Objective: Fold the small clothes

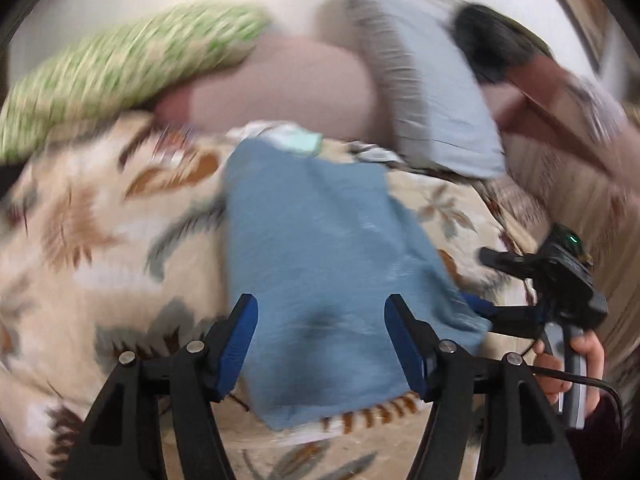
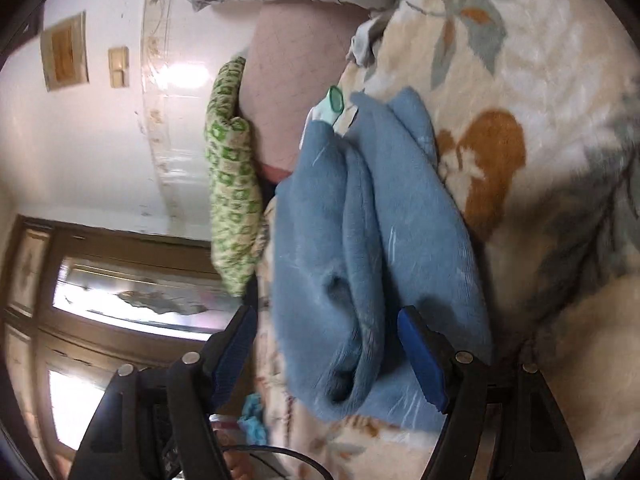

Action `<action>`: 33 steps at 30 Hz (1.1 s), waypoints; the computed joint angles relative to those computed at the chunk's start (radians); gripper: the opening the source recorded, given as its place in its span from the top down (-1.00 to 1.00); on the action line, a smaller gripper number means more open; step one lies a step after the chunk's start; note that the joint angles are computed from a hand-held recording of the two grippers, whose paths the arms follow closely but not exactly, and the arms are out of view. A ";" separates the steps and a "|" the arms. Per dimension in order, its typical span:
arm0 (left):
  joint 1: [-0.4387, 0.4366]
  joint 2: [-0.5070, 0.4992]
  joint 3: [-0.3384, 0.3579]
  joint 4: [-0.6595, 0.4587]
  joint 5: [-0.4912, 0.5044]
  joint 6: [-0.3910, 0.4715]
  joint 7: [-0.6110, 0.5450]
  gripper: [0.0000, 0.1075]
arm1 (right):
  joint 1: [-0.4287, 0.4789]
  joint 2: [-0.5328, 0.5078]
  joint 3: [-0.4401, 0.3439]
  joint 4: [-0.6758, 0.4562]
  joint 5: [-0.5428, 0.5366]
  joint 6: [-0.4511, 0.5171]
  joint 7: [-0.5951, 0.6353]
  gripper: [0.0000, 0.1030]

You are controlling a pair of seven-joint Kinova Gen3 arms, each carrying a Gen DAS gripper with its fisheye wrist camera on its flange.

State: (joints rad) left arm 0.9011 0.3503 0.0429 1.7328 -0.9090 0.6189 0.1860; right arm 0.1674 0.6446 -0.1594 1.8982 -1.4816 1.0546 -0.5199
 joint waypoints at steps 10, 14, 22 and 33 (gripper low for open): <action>-0.025 0.029 -0.108 0.137 -0.019 -0.323 0.022 -0.27 | -0.127 0.088 -0.020 -0.274 0.127 -0.139 -0.187 -0.47; -0.119 0.034 0.011 0.109 0.055 -0.272 -0.140 -0.29 | -0.147 0.133 -0.061 -0.345 0.196 -0.187 -0.253 -0.51; -0.078 0.028 -0.030 0.095 0.205 -0.262 -0.356 -0.29 | -0.272 0.000 -0.065 -0.296 0.415 -0.418 -0.312 0.21; 0.135 0.002 -0.297 0.156 0.204 -0.476 -0.366 -0.29 | -0.219 -0.188 -0.185 -0.144 0.421 -0.723 -0.245 0.34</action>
